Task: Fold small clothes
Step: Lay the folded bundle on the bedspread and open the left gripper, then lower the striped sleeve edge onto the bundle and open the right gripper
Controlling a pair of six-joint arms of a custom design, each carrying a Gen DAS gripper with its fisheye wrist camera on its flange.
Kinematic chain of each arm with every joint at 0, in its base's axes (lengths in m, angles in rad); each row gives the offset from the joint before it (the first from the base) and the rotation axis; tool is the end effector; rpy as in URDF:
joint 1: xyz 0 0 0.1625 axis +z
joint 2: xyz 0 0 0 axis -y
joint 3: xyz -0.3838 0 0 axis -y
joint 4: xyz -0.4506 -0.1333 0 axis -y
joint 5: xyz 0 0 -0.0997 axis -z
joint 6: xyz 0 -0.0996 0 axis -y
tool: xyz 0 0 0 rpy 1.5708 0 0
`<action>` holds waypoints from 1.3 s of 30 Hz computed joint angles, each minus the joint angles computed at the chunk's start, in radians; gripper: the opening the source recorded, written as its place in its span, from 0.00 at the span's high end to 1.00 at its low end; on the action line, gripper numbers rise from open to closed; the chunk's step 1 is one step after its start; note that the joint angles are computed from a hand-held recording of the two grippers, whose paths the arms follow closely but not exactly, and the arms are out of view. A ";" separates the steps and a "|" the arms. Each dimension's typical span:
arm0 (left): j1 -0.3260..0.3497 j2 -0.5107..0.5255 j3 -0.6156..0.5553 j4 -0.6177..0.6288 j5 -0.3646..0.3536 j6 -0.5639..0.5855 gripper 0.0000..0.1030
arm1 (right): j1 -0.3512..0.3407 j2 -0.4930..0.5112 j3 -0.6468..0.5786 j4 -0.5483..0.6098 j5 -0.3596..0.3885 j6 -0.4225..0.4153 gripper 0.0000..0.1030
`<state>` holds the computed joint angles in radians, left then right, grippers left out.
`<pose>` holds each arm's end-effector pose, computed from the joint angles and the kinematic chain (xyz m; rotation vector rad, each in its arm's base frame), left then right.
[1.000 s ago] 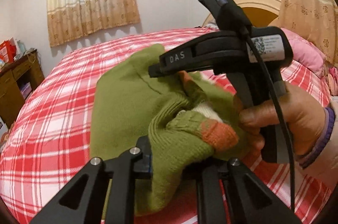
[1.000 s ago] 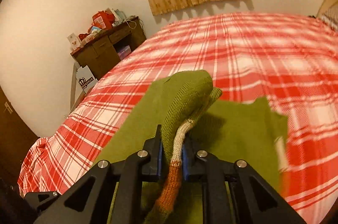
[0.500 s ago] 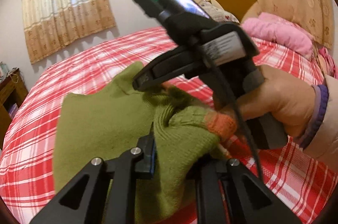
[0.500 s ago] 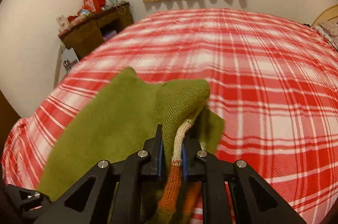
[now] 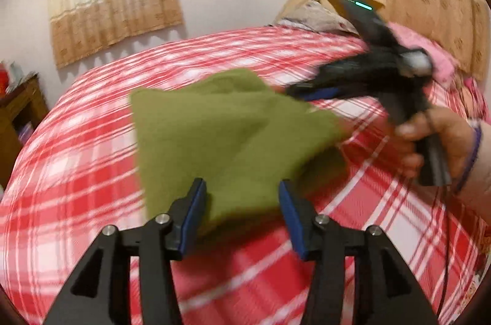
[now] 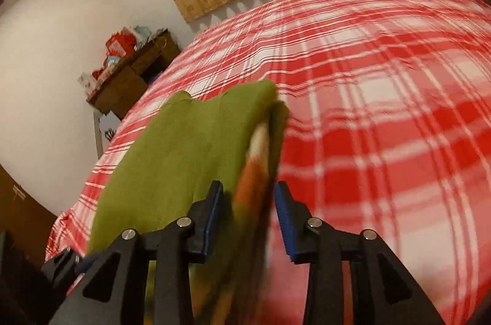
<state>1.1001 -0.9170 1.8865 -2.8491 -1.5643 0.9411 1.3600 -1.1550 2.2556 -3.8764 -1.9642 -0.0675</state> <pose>-0.1589 -0.6076 0.0310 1.9641 2.3065 -0.4562 -0.0076 -0.4900 0.1721 -0.4615 -2.1880 1.4479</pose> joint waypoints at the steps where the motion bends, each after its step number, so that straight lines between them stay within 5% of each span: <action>1: 0.008 -0.010 0.004 -0.008 0.007 -0.010 0.49 | 0.008 -0.001 0.020 -0.024 -0.005 0.009 0.64; 6: 0.004 0.008 0.004 -0.084 0.117 -0.058 0.44 | 0.087 0.033 0.074 -0.158 -0.023 -0.022 0.61; 8: 0.003 0.014 0.004 -0.087 0.140 -0.067 0.41 | 0.105 0.045 0.066 -0.141 -0.018 -0.039 0.36; 13: -0.024 0.055 -0.012 -0.131 0.257 -0.095 0.30 | 0.151 0.136 -0.017 -0.033 -0.154 -0.088 0.34; 16: -0.027 0.048 -0.010 -0.116 0.272 -0.103 0.44 | 0.165 0.203 -0.072 0.015 -0.260 -0.100 0.59; 18: -0.025 0.039 -0.012 -0.075 0.259 -0.101 0.66 | 0.179 0.236 -0.092 -0.023 -0.298 -0.122 0.61; 19: -0.027 0.033 -0.006 -0.070 0.258 -0.101 0.68 | 0.176 0.230 -0.084 -0.026 -0.286 -0.101 0.67; 27: -0.022 0.021 -0.029 -0.002 0.250 -0.133 0.69 | 0.147 0.219 -0.021 -0.071 -0.173 0.013 0.73; 39: -0.026 -0.022 -0.002 -0.025 0.284 -0.083 0.61 | 0.227 0.217 0.015 -0.119 -0.321 -0.049 0.73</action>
